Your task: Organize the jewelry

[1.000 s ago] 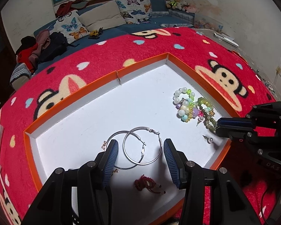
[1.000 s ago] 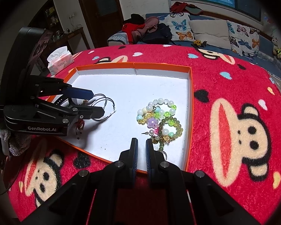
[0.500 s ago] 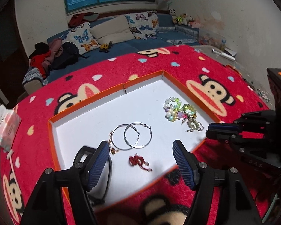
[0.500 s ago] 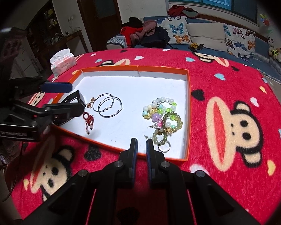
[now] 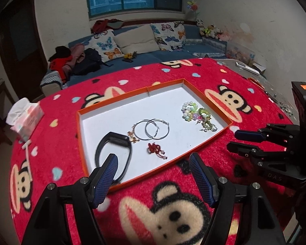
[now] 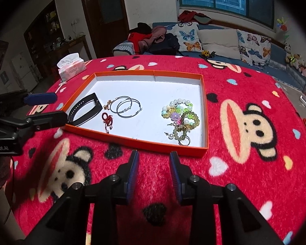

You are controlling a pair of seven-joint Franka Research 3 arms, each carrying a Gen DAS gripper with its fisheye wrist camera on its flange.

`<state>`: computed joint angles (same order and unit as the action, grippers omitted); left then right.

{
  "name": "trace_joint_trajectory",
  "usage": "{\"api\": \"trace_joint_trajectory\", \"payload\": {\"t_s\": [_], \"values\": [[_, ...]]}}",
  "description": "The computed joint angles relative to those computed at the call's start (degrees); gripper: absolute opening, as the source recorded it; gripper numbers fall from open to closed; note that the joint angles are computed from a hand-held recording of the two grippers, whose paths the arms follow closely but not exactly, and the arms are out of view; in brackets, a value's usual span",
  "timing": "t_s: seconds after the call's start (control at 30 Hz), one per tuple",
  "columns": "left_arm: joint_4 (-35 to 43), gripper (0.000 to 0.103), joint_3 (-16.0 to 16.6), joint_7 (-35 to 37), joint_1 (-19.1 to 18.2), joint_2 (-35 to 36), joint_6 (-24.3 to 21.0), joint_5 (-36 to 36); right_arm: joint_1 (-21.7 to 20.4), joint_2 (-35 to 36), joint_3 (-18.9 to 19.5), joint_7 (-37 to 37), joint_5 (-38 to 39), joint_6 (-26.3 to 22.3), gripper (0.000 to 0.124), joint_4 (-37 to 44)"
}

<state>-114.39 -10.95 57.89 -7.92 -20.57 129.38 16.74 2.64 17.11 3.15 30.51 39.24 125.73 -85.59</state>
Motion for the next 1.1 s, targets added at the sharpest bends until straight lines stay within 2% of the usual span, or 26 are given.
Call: {"api": "trace_joint_trajectory", "payload": {"t_s": [0.1, 0.73, 1.1], "values": [[-1.79, 0.077, -0.27, -1.45, -0.13, -2.28, -0.30, -0.06, 0.18, -1.81, -0.02, -1.14, 0.18, 1.75, 0.036, -2.61], [-9.77, 0.077, -1.70, -10.58, -0.74, -9.24, -1.90, 0.70, 1.03, -7.59, -1.42, -1.52, 2.69, 4.44, 0.046, -10.53], [-12.57, 0.077, -1.87, -14.35, -1.20, -12.04, -2.04, 1.46, 1.43, -9.00, -1.95, -0.48, 3.47, 3.74, 0.048, -12.68]]}}
